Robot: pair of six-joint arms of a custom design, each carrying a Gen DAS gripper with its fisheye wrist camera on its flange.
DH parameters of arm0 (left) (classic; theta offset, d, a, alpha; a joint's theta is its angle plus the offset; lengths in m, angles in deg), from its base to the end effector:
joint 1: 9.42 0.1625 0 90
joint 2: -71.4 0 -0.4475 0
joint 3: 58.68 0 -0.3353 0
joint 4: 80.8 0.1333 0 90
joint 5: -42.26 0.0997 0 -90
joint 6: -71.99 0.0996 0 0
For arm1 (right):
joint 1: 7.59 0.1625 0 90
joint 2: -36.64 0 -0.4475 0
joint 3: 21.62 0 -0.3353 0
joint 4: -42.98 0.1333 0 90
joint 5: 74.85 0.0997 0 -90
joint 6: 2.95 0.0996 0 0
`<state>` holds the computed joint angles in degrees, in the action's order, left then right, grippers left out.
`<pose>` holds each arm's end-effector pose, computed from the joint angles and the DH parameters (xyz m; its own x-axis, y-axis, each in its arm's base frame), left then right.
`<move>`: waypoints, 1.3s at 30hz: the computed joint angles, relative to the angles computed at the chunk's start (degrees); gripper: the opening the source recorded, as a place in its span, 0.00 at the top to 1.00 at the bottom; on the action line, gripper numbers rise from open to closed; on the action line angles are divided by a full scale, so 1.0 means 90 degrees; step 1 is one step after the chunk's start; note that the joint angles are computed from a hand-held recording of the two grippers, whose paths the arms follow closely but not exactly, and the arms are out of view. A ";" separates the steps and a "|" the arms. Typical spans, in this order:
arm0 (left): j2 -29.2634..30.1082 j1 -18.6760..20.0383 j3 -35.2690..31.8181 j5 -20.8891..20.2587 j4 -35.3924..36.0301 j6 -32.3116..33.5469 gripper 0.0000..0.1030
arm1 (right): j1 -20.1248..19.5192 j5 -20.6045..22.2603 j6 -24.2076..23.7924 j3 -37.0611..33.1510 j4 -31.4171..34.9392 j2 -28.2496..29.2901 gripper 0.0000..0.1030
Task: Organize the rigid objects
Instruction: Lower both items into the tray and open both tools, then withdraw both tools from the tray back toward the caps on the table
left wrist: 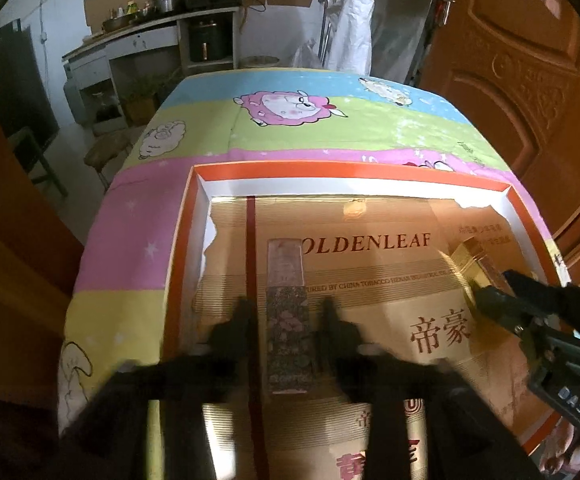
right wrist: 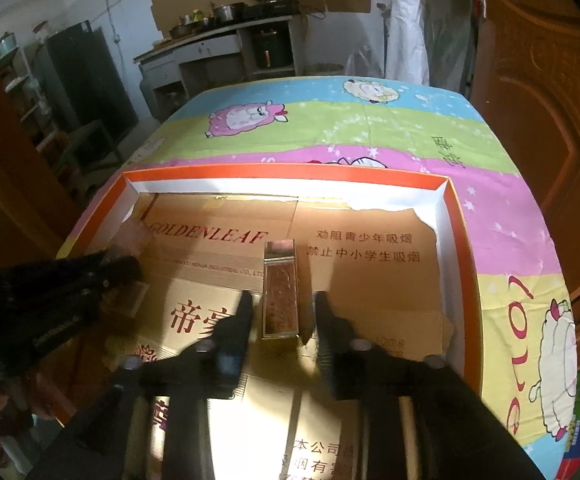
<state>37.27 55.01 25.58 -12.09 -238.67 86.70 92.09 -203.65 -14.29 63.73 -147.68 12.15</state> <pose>-0.1317 -0.7185 0.1095 -0.6787 0.4025 -0.6143 0.6032 0.7826 -0.1538 0.1870 -0.6750 0.0593 -0.7940 0.1103 0.5979 -0.2910 0.7945 -0.5330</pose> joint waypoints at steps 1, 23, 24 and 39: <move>-0.0001 -0.0008 0.0015 0.0034 -0.0018 0.0012 0.42 | -0.0001 -0.0002 -0.0016 0.0024 -0.0062 -0.0004 0.53; -0.0835 -0.0446 0.1631 -0.0154 -0.2096 0.0399 0.42 | 0.0432 -0.0234 -0.0189 0.1148 -0.1317 -0.0319 0.48; -0.0894 -0.0468 0.1720 -0.0171 -0.2156 0.0416 0.42 | 0.0471 -0.0247 -0.0186 0.1222 -0.1384 -0.0335 0.48; -0.1944 -0.0836 0.3408 -0.0048 -0.3338 0.0295 0.42 | 0.1154 -0.0658 -0.0032 0.2151 -0.2332 -0.0409 0.48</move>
<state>19.77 47.49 56.26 -12.53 -268.72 89.36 102.47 -209.57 -14.58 83.09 -168.67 8.48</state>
